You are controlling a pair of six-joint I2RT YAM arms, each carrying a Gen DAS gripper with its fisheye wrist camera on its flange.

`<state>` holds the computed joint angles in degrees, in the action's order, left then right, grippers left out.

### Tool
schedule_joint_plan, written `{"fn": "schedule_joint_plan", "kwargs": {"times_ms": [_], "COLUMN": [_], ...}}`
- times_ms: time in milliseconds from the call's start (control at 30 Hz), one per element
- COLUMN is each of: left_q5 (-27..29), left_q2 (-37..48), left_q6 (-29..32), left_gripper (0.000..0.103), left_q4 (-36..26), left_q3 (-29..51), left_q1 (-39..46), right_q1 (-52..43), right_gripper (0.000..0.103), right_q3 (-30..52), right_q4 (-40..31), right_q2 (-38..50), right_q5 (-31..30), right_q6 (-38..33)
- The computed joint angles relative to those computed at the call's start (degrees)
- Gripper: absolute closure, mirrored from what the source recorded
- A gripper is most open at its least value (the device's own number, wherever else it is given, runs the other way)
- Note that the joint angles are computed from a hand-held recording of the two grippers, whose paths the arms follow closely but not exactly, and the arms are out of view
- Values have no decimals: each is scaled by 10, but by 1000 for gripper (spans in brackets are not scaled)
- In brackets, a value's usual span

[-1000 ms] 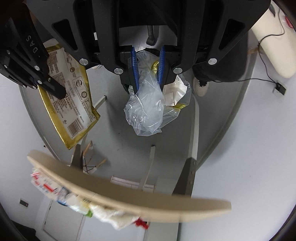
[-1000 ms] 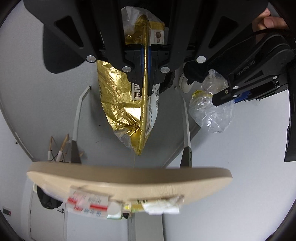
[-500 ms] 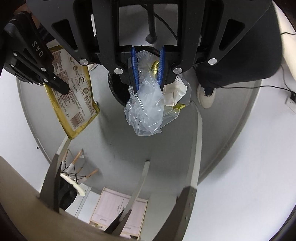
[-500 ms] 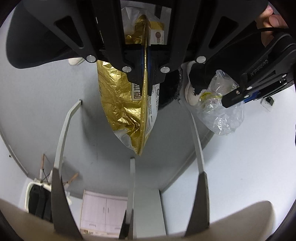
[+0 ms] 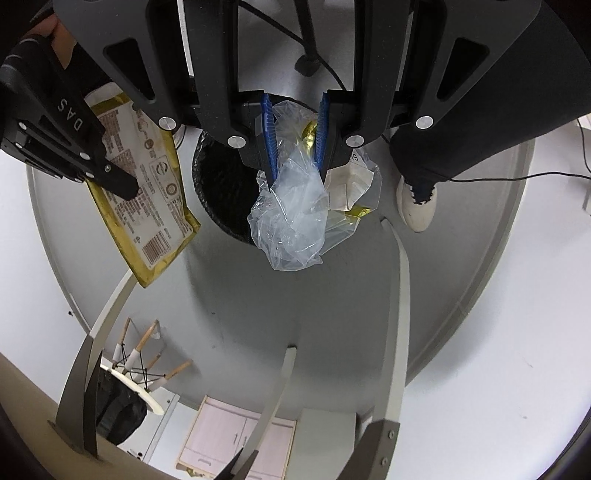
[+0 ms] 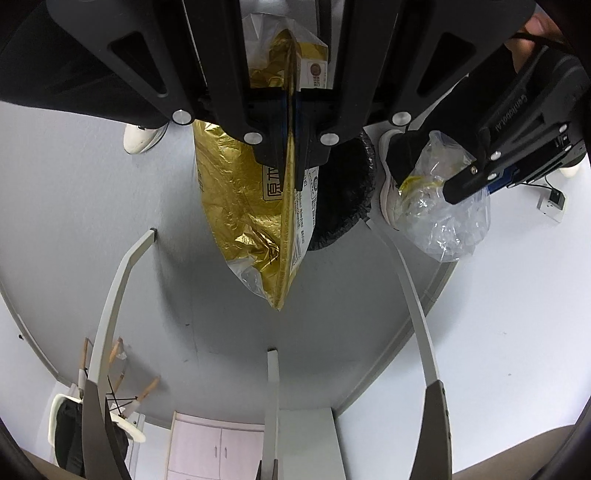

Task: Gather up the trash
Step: 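Carry the plastic bag and gold bag down over the black trash bin, then open the left gripper to drop the plastic bag while the right gripper releases the gold bag into the bin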

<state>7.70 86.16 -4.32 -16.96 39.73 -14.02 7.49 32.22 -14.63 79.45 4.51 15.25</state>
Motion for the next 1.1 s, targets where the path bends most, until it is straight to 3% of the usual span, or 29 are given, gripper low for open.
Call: {"fn": "schedule_joint_plan", "kwargs": {"times_ms": [500,700,767,833,1100], "left_q5": [6,-22,-35,-43,-39], "left_q2": [98,122,120,123,144], "left_q6": [-5,-11,-11,-12,0], "left_gripper": [81,65,50,43,20], "left_q4": [46,43,43,46,31], "left_q3": [30,43,48,49,77], "left_q1": [-42,-66,-73,-75,-61], "right_q1": [-36,-66,-70,-69,-64], "right_gripper": [102,102,102,101,101], "right_q3": [-19,-30,-28,-22,7], "right_q4": [38,47,47,47,44], "right_q2": [29,27,27,37,67], "right_q5": [1,-10,-10,-11,-7], "right_q6": [-5,-14,-12,-7,-20]}}
